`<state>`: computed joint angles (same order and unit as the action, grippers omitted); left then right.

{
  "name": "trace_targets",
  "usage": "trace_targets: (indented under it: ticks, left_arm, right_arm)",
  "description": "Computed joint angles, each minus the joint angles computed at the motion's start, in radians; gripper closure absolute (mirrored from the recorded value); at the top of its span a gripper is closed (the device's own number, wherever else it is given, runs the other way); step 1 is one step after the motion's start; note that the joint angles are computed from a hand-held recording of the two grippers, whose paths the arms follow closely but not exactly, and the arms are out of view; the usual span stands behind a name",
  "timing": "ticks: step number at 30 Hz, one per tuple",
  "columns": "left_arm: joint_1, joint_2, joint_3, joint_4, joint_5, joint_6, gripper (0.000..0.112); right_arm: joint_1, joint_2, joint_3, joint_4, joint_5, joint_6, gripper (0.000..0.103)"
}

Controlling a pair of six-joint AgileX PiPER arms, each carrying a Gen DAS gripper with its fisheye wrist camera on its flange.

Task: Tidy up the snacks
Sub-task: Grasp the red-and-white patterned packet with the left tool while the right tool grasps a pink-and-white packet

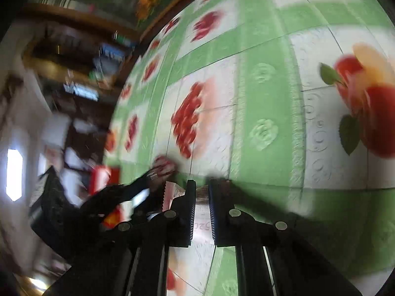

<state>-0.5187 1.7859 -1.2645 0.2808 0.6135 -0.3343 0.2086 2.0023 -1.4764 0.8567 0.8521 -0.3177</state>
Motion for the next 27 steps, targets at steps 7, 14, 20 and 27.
trace_targets:
  ticks: [7,14,20,27]
  left_arm:
    - [0.042,-0.187,0.234,-0.003,-0.017,-0.022,0.065]
    - [0.061,-0.194,0.252,0.026,-0.051,-0.029,0.049]
    - [0.103,-0.180,0.263,-0.078,-0.087,0.056,0.049]
    - [0.122,-0.182,0.272,-0.131,-0.108,0.079,0.049]
  right_arm:
    - [0.219,-0.161,0.061,-0.548,-0.152,0.178,0.040]
    - [0.244,-0.176,0.110,-0.651,-0.180,0.177,0.037]
    - [0.299,-0.130,0.103,-0.756,-0.247,0.223,0.031]
    - [0.262,-0.110,0.074,-0.520,-0.227,0.070,0.075]
